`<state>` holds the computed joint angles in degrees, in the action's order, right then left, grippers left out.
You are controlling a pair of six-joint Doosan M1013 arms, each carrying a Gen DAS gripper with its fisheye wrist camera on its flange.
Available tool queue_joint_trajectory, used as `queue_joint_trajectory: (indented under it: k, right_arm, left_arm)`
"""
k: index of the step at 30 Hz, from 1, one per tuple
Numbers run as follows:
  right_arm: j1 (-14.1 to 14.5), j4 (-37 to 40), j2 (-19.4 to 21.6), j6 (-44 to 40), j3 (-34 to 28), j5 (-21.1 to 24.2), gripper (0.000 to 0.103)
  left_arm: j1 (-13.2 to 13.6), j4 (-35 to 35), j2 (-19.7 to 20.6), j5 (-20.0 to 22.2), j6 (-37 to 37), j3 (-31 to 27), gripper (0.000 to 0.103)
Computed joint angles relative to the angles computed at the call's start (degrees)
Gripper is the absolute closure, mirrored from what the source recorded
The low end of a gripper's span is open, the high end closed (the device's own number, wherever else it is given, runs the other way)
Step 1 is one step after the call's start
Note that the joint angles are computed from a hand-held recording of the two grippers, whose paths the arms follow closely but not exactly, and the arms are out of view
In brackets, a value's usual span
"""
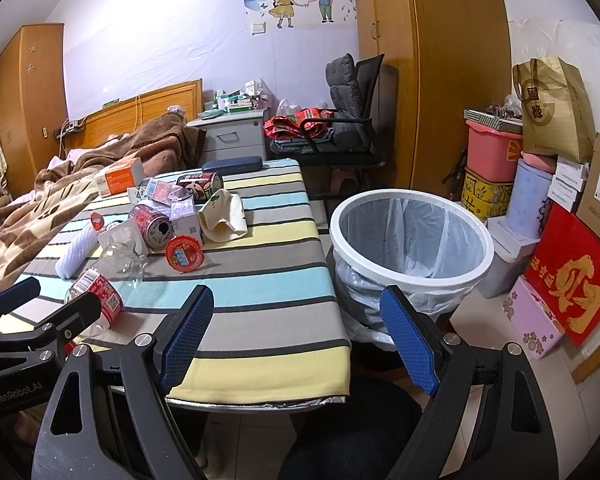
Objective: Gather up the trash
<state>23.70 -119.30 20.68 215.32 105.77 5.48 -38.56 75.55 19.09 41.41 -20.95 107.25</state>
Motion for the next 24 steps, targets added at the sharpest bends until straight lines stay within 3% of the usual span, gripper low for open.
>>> queue_joint_trajectory:
  k: [24]
  right_arm:
    - [0.1,1.1,-0.1,-1.3,0.0,0.4,0.016]
  left_arm:
    - [-0.1,0.4,-0.2,0.0,-0.5,0.3,0.0]
